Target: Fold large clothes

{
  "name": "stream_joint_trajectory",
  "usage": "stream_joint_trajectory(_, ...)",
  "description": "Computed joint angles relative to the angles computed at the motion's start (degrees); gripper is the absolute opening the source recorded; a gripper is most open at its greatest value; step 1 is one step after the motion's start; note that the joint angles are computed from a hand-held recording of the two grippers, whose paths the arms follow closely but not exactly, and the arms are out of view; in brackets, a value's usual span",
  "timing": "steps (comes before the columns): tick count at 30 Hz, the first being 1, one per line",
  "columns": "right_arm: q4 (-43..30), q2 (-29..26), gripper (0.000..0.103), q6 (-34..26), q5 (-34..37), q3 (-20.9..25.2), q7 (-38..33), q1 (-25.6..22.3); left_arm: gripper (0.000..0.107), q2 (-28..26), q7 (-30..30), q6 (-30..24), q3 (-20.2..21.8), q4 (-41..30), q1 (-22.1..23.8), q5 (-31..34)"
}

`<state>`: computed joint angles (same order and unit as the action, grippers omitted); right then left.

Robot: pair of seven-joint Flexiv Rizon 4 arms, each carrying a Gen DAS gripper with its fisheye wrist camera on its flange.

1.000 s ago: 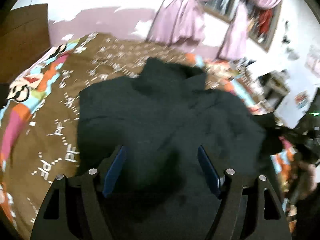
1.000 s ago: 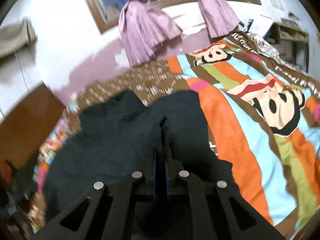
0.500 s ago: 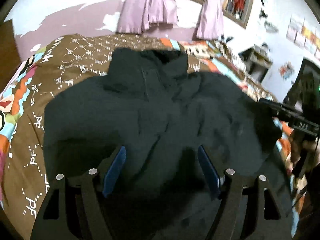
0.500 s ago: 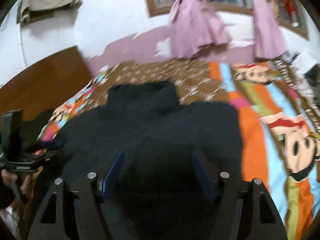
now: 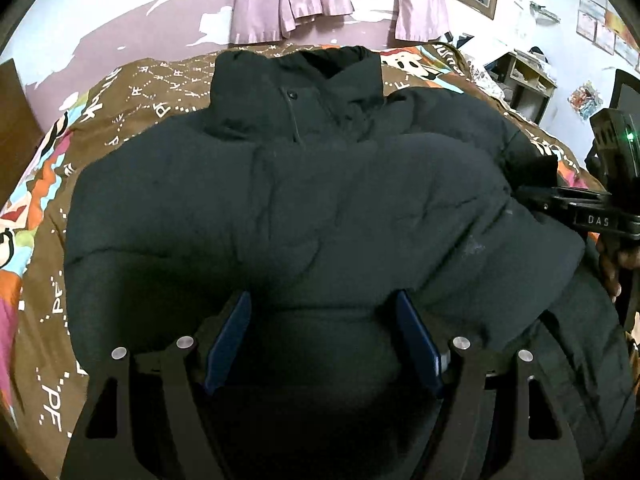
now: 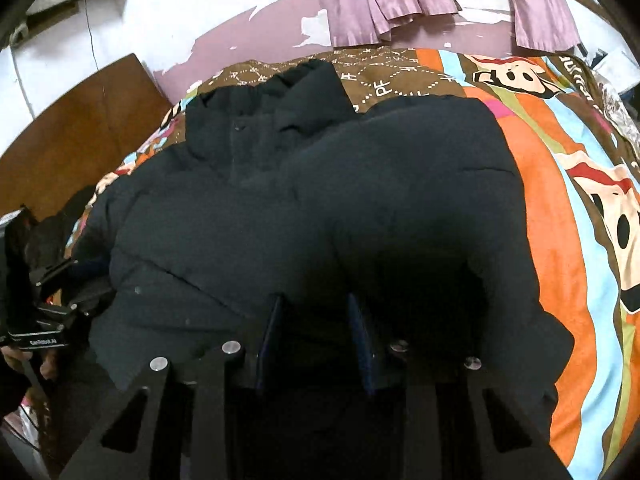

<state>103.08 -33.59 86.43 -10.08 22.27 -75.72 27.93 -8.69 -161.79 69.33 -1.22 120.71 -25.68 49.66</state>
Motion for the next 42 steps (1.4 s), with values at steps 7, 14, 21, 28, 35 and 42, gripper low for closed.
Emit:
stream_joint_trajectory(7, 0.58, 0.2, 0.036, 0.84, -0.93, -0.59, -0.08, 0.49, 0.069, 1.03, 2.15, 4.62, 0.67, 1.68, 1.62, -1.4)
stream_joint_trajectory(14, -4.25, 0.06, 0.056, 1.0, 0.51, 3.2, -0.15, -2.2, 0.069, 7.05, -0.28, 5.55, 2.48, 0.79, 7.13, -1.67)
stream_joint_trajectory(21, -22.44, -5.62, 0.066, -12.68, -0.32, -4.7, 7.73, 5.45, 0.069, 5.65, -0.36, -1.02, 0.98, -5.52, 13.7, -6.62)
stream_joint_trajectory(28, -41.46, -16.94, 0.068, -19.46, 1.62, -7.69, 11.18, 9.02, 0.069, -2.92, 2.58, -2.09, 3.33, -12.42, 14.44, -11.39)
stream_joint_trajectory(35, -57.47, -27.49, 0.052, -18.9, 3.38, -9.38, 13.56, 11.66, 0.032, -10.86, 5.18, -1.59, 8.47, -20.1, 10.54, -10.43)
stream_joint_trajectory(42, -51.81, -24.79, 0.009, -15.71, 2.4, -12.36, 11.0, 12.58, 0.005, -8.7, 5.1, 13.54, 12.67, -14.39, 9.08, -9.51)
